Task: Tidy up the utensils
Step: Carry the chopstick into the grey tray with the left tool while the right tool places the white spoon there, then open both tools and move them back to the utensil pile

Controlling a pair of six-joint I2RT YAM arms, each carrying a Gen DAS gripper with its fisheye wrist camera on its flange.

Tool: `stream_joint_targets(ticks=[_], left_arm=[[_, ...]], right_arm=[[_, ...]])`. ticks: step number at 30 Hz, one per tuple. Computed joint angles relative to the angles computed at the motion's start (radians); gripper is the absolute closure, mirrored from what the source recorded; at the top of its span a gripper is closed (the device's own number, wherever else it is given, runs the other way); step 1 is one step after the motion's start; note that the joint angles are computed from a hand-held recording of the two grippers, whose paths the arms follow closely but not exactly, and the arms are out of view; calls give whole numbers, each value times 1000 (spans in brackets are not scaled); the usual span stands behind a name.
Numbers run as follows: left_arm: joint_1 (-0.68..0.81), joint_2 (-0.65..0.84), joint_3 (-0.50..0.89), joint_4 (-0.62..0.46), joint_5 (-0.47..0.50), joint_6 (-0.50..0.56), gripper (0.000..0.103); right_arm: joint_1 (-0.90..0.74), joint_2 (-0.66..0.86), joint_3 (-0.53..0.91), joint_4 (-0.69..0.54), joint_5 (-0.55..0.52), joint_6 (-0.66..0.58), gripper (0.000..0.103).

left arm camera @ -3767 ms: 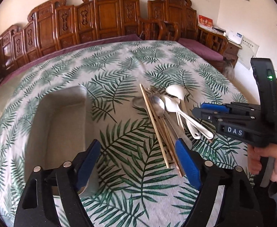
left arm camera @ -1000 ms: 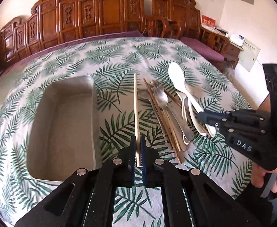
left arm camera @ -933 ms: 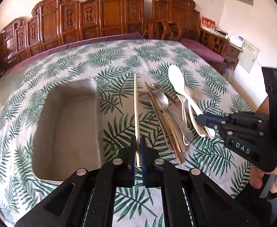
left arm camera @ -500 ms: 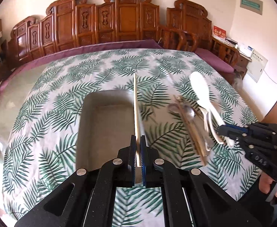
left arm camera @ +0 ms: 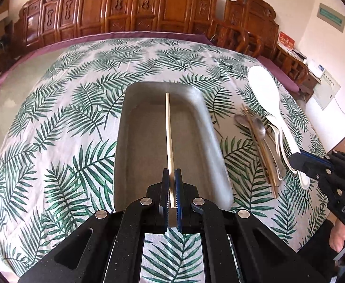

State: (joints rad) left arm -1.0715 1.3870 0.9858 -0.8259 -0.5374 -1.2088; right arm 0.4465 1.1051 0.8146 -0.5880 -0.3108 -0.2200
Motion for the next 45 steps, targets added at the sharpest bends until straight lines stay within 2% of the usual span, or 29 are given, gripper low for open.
stream_joint_targets(ticks=[6, 13, 25, 29, 33, 36, 38, 40, 43, 45], left_arm=[[26, -11, -22, 24, 19, 19, 99], [25, -56, -33, 19, -4, 30, 96], [11, -173, -45, -140, -124, -43, 57], [30, -197, -58, -157, -123, -53, 48], [27, -206, -60, -165, -134, -64, 47], [13, -192, -49, -173, -143, -75, 42], [-3, -171, -32, -175, -159, -81, 32], [-18, -149, -13, -174, -172, -83, 28], [-40, -111, 16, -159, -189, -88, 17], [-54, -84, 40, -149, -198, -85, 17]], right_arm=[[79, 43, 23, 11, 45, 42, 98], [141, 106, 55, 33, 62, 101, 98], [222, 294, 137, 113, 28, 229, 98], [249, 360, 164, 132, 14, 249, 98], [262, 390, 166, 155, -2, 262, 95], [253, 371, 154, 155, -16, 247, 95], [235, 333, 143, 142, -16, 233, 95], [203, 282, 127, 120, -23, 207, 95], [120, 201, 111, 58, -26, 136, 95], [35, 141, 104, 1, -46, 71, 95]])
